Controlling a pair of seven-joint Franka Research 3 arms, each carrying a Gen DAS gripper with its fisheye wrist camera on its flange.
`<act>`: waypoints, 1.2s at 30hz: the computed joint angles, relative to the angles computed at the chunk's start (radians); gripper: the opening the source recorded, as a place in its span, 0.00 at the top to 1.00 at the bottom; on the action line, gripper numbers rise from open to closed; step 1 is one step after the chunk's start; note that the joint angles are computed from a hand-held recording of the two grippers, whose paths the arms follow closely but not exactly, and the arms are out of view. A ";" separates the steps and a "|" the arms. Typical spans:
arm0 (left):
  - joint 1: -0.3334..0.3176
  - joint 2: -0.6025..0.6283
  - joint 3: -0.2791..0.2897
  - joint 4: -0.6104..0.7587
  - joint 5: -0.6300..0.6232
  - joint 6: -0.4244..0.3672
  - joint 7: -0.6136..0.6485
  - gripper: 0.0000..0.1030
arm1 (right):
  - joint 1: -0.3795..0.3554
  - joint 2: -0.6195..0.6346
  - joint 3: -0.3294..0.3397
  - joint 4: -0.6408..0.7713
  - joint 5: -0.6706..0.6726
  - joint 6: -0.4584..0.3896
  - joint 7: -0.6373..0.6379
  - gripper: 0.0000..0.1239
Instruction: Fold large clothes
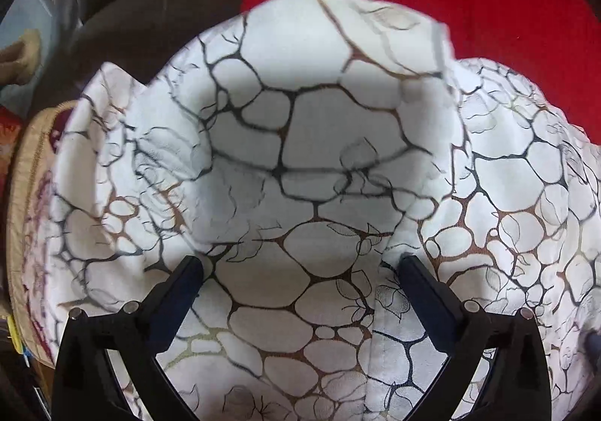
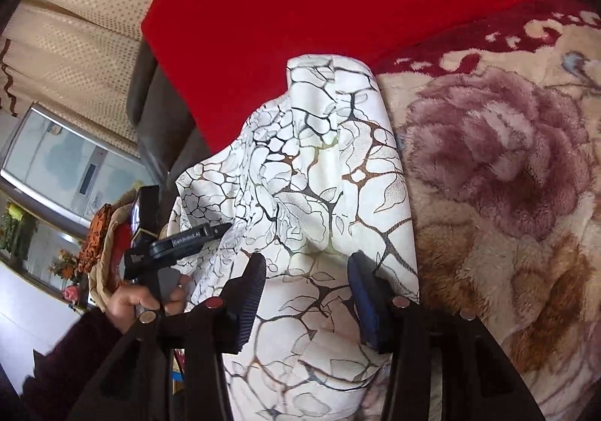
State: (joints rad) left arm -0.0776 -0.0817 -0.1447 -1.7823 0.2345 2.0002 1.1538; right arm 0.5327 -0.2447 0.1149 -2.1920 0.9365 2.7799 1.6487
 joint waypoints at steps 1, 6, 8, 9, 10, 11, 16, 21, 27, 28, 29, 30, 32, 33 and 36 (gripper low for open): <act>-0.001 -0.016 -0.002 -0.014 0.010 0.011 0.002 0.00 | -0.001 -0.006 0.010 -0.002 -0.009 0.024 0.010 0.58; 0.009 -0.159 0.019 -0.118 0.016 0.065 0.045 0.00 | -0.037 -0.020 0.078 0.008 -0.205 0.118 0.147 0.57; 0.020 -0.234 0.031 -0.173 0.024 0.065 0.073 0.00 | -0.022 -0.011 0.072 0.022 -0.226 0.116 0.190 0.57; 0.026 -0.268 0.035 -0.205 0.037 0.073 0.086 0.00 | -0.016 -0.003 0.072 0.035 -0.237 0.106 0.212 0.57; 0.029 -0.296 0.040 -0.231 0.044 0.079 0.106 0.00 | -0.023 0.004 0.084 0.045 -0.277 0.097 0.251 0.57; 0.033 -0.325 0.044 -0.260 0.055 0.082 0.125 0.00 | -0.039 0.008 0.104 0.055 -0.344 0.082 0.301 0.57; 0.034 -0.434 0.070 -0.393 0.057 0.131 0.215 0.00 | -0.066 -0.006 0.143 0.054 -0.556 0.025 0.458 0.57; 0.035 -0.450 0.109 -0.461 -0.062 0.172 0.219 0.00 | -0.046 0.034 0.092 0.084 -0.543 -0.080 0.497 0.56; 0.017 -0.562 0.165 -0.469 -0.180 0.146 0.287 0.00 | -0.046 0.032 0.093 0.062 -0.542 -0.019 0.543 0.55; 0.013 -0.594 0.180 -0.476 -0.208 0.142 0.295 0.00 | -0.039 0.020 0.094 0.049 -0.538 0.027 0.528 0.55; 0.017 -0.619 0.187 -0.479 -0.223 0.134 0.293 0.00 | -0.039 0.013 0.100 0.044 -0.549 0.051 0.529 0.55; 0.030 -0.648 0.187 -0.489 -0.225 0.126 0.280 0.00 | -0.049 0.008 0.113 0.042 -0.575 0.062 0.552 0.55; 0.031 -0.705 0.219 -0.528 -0.257 0.136 0.282 0.00 | -0.069 0.014 0.136 0.049 -0.632 0.052 0.606 0.55; 0.030 -0.734 0.235 -0.550 -0.276 0.140 0.284 0.00 | -0.072 0.028 0.141 0.062 -0.652 0.028 0.625 0.55; 0.048 -0.794 0.262 -0.606 -0.299 0.119 0.273 0.00 | -0.080 0.076 0.149 0.098 -0.734 -0.057 0.699 0.55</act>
State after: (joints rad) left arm -0.0297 -0.8761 0.1176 -2.3884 -0.0644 2.1188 1.4268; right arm 0.4527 -0.1687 0.2643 -2.0938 0.2029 2.7225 2.3478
